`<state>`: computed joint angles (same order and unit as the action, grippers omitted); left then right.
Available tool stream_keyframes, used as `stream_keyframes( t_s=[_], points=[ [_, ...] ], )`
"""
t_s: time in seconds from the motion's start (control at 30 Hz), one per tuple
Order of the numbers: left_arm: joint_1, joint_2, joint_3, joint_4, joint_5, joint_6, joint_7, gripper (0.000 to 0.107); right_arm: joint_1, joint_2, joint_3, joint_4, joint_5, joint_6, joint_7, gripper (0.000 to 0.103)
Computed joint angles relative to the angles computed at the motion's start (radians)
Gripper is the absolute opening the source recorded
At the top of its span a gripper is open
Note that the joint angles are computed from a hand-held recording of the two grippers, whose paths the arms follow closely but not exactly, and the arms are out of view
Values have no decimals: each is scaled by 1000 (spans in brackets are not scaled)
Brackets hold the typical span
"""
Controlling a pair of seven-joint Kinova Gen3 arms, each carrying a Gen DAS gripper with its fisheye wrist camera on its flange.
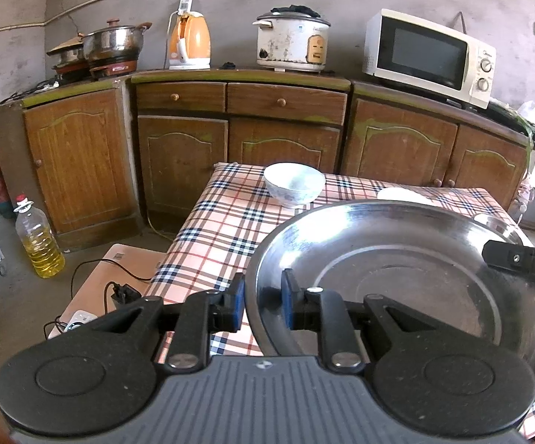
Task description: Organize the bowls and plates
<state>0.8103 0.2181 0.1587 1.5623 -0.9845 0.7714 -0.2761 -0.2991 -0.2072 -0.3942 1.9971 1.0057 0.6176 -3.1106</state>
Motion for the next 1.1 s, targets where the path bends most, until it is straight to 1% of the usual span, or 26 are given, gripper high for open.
stream_keyframes(
  t_s=[0.57, 1.1],
  points=[
    [11, -7, 10, 13, -13, -5, 19, 20, 22, -47, -27, 29, -22, 16, 12, 19],
    [26, -10, 20, 19, -15, -13, 25, 20, 88, -103, -75, 52, -80, 24, 50, 19]
  ],
)
